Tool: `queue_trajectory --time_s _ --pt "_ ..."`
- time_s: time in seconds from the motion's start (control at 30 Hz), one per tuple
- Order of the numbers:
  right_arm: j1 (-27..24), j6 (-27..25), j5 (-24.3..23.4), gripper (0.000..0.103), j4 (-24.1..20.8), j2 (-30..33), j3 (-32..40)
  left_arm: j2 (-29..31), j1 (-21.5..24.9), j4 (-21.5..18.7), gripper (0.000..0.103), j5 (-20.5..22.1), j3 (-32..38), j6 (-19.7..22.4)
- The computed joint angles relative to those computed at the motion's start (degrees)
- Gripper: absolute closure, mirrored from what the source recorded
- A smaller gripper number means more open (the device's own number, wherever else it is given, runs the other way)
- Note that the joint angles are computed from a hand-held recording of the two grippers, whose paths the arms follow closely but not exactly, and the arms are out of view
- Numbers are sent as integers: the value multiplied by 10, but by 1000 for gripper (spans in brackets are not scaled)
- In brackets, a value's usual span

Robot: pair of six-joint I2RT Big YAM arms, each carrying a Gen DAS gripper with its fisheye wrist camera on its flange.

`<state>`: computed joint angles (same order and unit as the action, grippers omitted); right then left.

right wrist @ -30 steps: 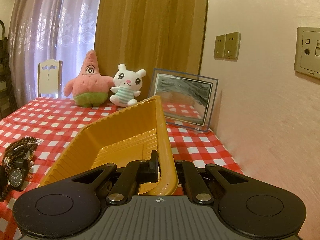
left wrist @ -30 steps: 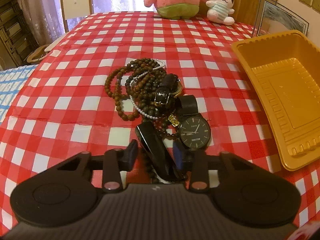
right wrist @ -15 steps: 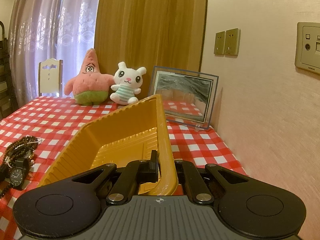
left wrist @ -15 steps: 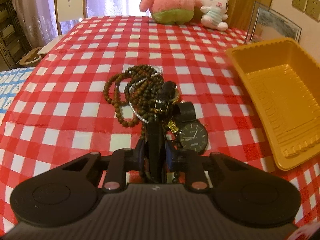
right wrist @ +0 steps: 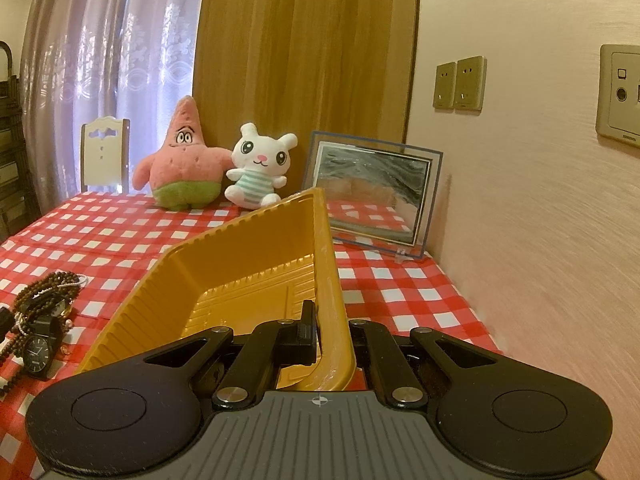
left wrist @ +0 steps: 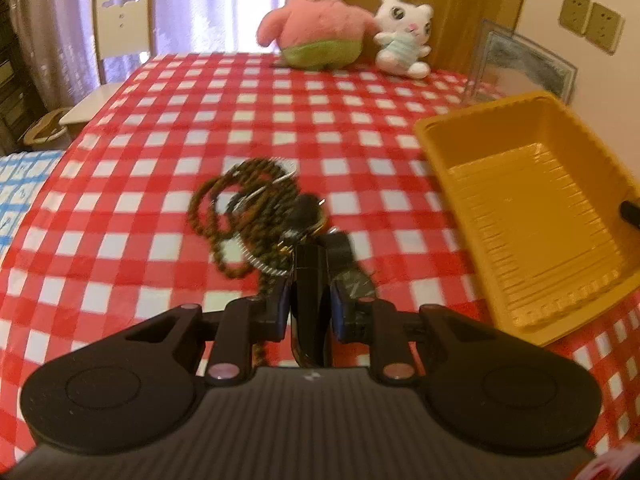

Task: Organize jewelry
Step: 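Carry the black watch into the orange tray and open the left tool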

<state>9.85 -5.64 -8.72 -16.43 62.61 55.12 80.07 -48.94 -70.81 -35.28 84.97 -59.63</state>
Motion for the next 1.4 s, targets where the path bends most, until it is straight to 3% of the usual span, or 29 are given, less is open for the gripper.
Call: queue_trajectory --time_s 0.3,0.6,0.97,1.1,1.2,1.27,1.4 --pt "2 -4 1 99 0 2 3 34 -5 54 84 5 55 68" --pt "5 -8 0 99 -2 0 3 101 -12 135 83 74 110 149" --pt "7 -14 3 99 -5 1 4 144 -2 146 83 152 120 120" --pt "7 -15 5 99 -7 4 7 144 2 154 83 159 119 114" --pt "7 -16 7 99 -7 4 7 124 2 186 71 160 99 105" --pt "6 -15 8 99 -9 5 7 104 -1 197 65 150 86 103" --pt "6 -13 12 99 -12 7 9 57 -10 203 65 119 49 101"
